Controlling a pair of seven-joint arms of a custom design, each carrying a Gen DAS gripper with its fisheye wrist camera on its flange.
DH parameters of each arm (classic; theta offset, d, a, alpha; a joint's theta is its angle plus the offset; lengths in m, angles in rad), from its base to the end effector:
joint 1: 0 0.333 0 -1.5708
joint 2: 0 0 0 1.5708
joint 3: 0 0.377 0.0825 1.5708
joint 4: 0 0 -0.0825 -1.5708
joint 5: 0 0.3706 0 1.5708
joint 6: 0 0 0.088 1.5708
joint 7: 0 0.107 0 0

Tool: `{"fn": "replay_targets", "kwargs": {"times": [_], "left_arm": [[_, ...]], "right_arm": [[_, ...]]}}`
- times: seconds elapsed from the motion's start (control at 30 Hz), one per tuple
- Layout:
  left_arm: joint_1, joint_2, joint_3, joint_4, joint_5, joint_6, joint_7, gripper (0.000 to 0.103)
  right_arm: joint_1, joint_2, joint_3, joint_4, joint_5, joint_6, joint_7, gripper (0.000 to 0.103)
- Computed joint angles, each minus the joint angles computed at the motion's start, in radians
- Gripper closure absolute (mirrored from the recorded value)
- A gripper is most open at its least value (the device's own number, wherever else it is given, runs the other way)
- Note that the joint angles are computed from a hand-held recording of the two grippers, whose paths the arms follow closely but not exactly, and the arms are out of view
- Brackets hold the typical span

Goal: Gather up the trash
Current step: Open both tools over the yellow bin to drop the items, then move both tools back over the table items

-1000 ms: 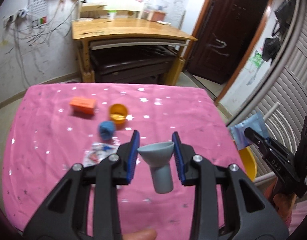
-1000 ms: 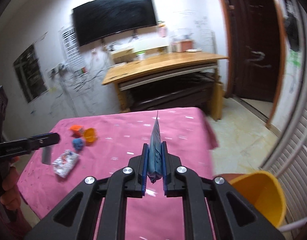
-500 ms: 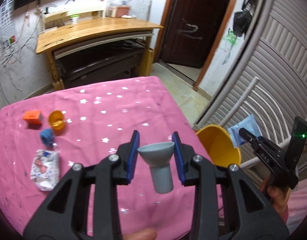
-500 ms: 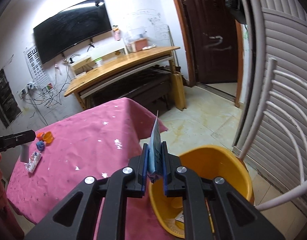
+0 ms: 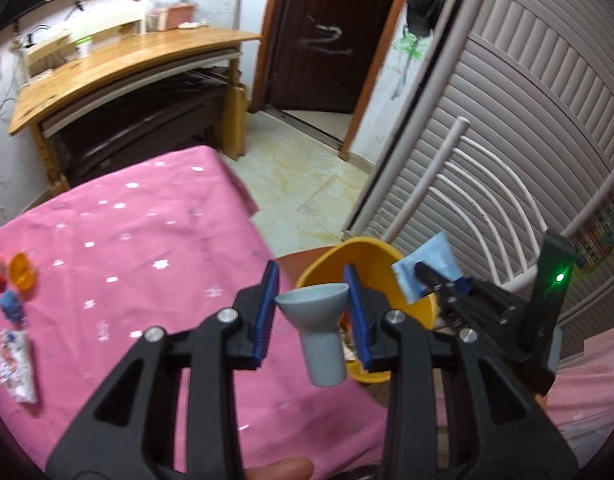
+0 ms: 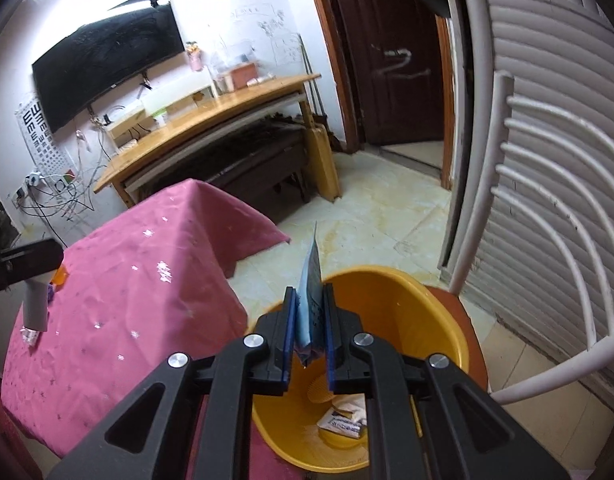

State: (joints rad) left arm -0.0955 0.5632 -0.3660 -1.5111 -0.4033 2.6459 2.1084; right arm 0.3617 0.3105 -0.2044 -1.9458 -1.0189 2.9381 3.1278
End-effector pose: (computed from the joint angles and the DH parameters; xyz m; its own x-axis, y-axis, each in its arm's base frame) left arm 0.7146 -0.2679 0.4755 -0.6053 -0.7632 0.2262 -0.6866 0.3568 -0.6335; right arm 0.6292 0.1689 0.4449 -0.3238 -0.9224 -0.2106 -0.6122 0.3740 -0.6966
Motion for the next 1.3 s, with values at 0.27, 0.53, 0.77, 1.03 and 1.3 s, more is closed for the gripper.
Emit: {"fn": "replay_targets", "kwargs": {"times": [0.27, 0.53, 0.77, 1.03, 1.3], "left_arm": [[-0.087, 0.094, 0.016, 0.116, 0.079, -0.075, -0.069, 0.071], [-0.113, 0.131, 0.028, 0.155, 0.12, -0.099, -0.105, 0.056], [-0.095, 0.114, 0.024, 0.13, 0.125, -0.087, -0.107, 0.056], [-0.047, 0.077, 0.004, 0.086, 0.076, -0.067, -0.079, 0.056], [0.007, 0.027, 0.016, 0.014, 0.029, 0.009, -0.068, 0.039]], "right_arm": [[-0.001, 0.007, -0.039, -0.039, 0.039, 0.046, 0.028, 0.095], [0.004, 0.014, -0.069, -0.05, 0.021, 0.08, 0.086, 0.095], [0.017, 0.03, -0.077, -0.045, 0.061, 0.1, 0.041, 0.095], [0.056, 0.043, -0.108, -0.031, 0.104, 0.109, -0.011, 0.095], [0.119, 0.043, -0.146, 0.015, 0.017, 0.094, 0.033, 0.073]]}}
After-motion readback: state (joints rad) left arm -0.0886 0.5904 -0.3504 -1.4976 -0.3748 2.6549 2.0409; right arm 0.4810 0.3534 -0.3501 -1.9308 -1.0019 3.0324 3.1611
